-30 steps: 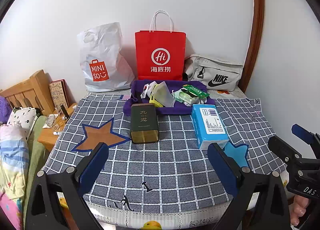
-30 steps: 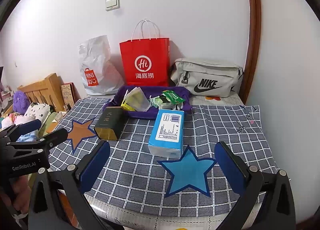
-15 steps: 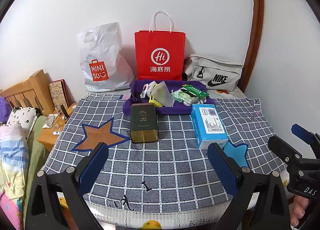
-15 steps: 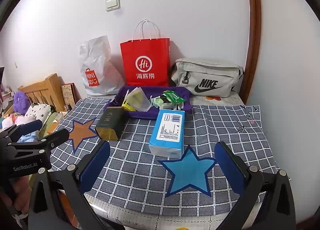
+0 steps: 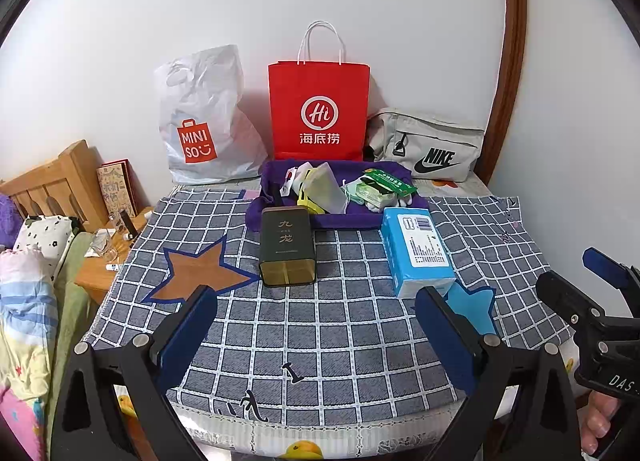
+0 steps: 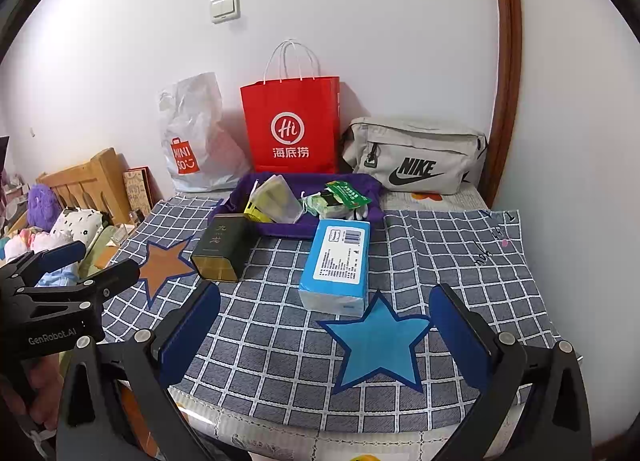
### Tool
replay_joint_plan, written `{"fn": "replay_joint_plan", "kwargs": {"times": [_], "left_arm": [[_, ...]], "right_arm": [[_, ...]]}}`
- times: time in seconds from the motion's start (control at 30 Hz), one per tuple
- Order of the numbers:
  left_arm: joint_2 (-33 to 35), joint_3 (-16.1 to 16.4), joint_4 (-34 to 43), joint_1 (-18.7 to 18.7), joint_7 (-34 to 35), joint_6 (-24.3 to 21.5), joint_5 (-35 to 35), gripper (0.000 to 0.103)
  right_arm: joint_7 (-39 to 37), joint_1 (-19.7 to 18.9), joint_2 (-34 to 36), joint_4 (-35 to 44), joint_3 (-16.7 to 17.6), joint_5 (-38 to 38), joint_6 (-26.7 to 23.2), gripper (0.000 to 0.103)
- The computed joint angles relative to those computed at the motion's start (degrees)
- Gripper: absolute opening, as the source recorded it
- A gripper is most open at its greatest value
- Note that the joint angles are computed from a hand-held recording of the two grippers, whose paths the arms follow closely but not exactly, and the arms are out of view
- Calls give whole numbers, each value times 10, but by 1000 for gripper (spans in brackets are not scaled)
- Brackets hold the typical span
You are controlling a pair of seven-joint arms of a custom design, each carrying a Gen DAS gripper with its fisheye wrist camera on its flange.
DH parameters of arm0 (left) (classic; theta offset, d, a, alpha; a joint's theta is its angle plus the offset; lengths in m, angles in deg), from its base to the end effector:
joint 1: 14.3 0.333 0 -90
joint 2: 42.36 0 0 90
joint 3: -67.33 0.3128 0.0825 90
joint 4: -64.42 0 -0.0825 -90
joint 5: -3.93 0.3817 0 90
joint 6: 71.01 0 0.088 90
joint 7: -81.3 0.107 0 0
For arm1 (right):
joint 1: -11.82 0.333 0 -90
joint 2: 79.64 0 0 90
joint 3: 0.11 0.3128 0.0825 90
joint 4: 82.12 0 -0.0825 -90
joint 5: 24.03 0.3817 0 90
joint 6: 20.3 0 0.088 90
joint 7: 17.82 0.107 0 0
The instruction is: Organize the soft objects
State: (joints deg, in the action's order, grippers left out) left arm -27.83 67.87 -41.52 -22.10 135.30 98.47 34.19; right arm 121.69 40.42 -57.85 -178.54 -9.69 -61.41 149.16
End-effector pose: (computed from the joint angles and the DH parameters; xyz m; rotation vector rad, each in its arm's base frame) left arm 0.6534 -0.1178 0.4809 -1.7184 1.6796 -0.8175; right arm 0.6418 0.2823 0.4752 -1.7003 1.5403 -0.7362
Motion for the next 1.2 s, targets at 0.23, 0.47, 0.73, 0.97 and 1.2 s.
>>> {"fn": "replay_joint_plan", "kwargs": {"times": [0.23, 0.47, 0.73, 0.97, 1.2], "left_arm": [[0, 1, 0, -1, 2, 0, 0, 100], [-1, 2, -1, -2, 0, -1, 1, 100], [-2, -1, -2, 1, 4, -1, -1, 100], [-2, 0, -2, 0, 2, -1, 0, 100], [-3, -1, -2, 1, 1, -2, 1, 100]], "right_arm": [[3, 2, 0, 0, -1, -1, -1, 103], [3, 2, -2, -3, -2, -3, 0, 103], [-2, 0, -4, -5, 1, 0, 2, 103], [-1, 1, -4, -6, 0, -1, 3, 103], [-3, 0, -7, -9, 1, -1, 4, 103]]}}
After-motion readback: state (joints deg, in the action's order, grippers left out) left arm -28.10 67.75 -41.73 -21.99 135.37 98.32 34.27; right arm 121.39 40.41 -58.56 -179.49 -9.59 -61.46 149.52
